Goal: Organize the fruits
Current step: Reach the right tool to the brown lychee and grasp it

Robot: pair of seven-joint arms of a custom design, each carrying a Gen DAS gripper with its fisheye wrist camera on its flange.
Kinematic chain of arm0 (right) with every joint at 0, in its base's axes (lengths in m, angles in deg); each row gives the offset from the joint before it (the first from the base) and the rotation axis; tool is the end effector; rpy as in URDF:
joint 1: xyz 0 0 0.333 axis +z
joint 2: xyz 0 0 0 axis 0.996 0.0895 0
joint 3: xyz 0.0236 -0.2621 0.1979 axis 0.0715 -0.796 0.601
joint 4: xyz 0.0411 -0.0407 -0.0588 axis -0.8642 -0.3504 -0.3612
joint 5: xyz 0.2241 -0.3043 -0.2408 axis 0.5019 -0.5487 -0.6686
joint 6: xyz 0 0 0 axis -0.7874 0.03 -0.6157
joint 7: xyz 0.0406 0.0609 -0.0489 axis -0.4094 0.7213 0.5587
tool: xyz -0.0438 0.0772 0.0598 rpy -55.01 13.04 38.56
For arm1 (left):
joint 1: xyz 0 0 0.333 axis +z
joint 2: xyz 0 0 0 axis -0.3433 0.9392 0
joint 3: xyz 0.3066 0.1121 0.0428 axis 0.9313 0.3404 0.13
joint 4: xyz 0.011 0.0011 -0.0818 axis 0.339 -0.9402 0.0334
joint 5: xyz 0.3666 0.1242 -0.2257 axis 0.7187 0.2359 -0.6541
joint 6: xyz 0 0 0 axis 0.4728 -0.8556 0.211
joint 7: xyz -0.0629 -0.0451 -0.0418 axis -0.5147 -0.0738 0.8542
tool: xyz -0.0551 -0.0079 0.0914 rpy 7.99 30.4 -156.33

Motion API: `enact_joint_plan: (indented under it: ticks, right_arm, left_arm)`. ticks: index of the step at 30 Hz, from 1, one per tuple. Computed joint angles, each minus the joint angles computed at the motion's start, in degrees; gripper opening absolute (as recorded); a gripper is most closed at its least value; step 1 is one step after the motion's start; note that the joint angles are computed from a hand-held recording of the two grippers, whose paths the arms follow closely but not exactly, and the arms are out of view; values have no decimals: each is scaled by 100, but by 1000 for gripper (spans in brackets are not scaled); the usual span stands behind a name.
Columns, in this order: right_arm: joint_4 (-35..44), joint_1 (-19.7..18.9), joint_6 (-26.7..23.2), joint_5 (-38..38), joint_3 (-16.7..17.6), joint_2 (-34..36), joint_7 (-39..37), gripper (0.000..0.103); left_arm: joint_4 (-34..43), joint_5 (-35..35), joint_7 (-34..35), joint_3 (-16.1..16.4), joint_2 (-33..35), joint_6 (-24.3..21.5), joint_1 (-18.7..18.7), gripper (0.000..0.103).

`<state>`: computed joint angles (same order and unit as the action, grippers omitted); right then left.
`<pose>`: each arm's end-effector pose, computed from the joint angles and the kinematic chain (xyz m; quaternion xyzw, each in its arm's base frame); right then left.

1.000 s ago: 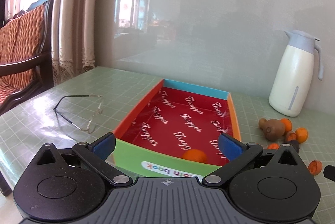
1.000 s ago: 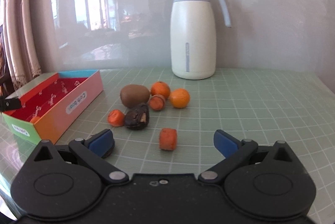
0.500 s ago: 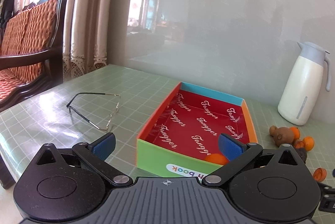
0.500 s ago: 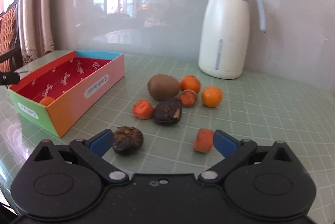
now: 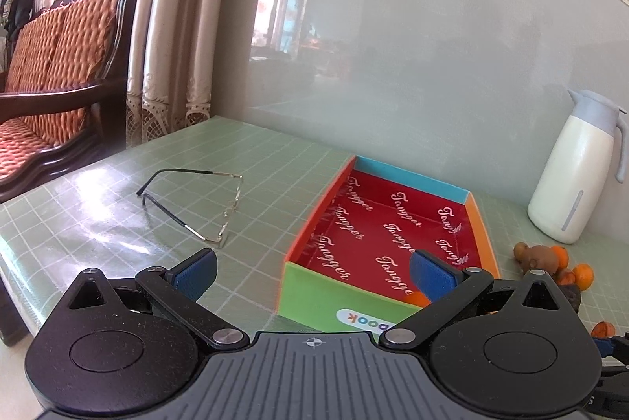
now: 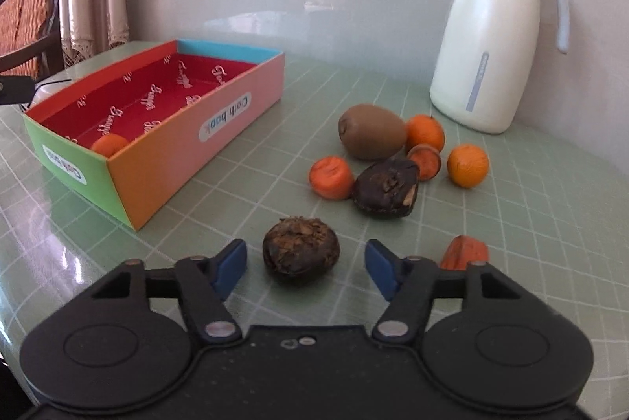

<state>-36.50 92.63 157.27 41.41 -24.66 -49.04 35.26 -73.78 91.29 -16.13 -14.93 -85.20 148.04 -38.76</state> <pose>0.6223 0.0447 0.4091 -0.7720 0.4711 -0.2546 0.3423 0.5085 -0.3319 0.4482 -0.7435 0.4124 -0.3237 0.4151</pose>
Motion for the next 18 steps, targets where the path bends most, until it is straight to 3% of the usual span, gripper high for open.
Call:
enact_joint_plan:
  ticks: [2,5,11,18]
  right_arm:
    - [22,10,-15,-122,-10,27,177,59]
    - [19,11,-19,-207,-7,21,341,41]
    - [29,14,-2,-339,-1,26,588,41]
    - [117,80,-142,1135,61,-194,-679,41]
  left_arm:
    - [-32,-34,12,9,-25,8,7,103]
    - [-91,-92,50,12,-70,8,21,103]
    - [-171,-254,242,11,-135,55,64,103]
    - [-337,-403,437,-4,-280,36,115,103]
